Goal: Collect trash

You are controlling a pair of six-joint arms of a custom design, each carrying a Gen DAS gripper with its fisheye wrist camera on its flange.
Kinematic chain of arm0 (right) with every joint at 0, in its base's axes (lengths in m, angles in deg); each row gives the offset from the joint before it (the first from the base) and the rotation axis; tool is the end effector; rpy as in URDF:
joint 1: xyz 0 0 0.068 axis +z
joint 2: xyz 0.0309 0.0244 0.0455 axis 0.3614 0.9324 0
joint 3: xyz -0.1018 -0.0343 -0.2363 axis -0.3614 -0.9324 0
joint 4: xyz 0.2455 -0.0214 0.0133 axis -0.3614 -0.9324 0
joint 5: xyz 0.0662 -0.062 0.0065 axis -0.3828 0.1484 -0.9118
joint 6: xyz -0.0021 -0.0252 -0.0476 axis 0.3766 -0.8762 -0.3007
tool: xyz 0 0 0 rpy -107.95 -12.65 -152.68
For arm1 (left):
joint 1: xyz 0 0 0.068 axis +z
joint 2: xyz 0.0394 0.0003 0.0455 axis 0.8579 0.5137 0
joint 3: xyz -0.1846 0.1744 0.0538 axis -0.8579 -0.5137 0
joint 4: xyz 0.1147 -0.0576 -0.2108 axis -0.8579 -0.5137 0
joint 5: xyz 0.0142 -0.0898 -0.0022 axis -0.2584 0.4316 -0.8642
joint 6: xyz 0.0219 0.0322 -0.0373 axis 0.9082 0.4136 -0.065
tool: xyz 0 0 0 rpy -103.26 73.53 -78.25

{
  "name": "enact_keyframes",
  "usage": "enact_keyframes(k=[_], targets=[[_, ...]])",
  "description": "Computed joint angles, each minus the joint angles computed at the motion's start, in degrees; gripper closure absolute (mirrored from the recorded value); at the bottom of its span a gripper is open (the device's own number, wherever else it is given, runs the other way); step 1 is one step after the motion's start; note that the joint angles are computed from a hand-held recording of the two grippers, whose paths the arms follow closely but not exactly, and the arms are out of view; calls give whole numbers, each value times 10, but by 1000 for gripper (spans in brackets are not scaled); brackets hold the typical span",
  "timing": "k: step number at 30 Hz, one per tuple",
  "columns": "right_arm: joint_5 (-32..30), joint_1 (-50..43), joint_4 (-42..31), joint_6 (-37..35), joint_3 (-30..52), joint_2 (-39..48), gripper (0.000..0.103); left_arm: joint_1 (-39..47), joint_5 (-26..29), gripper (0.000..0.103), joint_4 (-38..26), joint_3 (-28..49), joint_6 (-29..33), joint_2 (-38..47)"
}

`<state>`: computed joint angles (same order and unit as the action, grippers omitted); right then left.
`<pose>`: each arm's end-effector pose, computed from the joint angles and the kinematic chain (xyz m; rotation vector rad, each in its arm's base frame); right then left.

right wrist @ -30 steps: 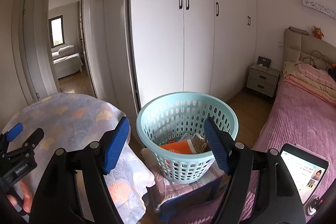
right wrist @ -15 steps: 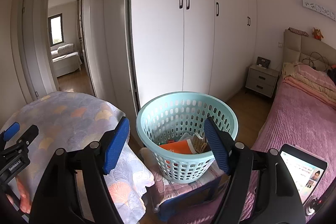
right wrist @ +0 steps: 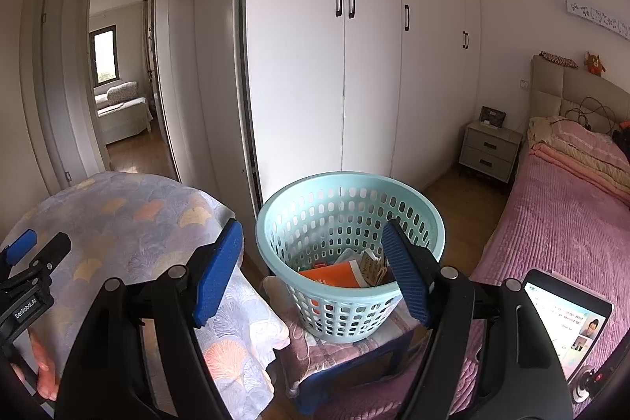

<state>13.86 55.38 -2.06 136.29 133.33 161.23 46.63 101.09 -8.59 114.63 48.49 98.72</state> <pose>0.2584 0.1396 0.1889 0.6283 1.9530 -0.3722 0.3603 -0.0912 0.1321 0.4648 1.9179 -0.4322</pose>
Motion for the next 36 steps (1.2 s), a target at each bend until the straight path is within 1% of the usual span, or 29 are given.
enact_keyframes(k=[36], targets=[[-19,-9,11,4,-1,8,33,1,6,11,0,-2,5,2]])
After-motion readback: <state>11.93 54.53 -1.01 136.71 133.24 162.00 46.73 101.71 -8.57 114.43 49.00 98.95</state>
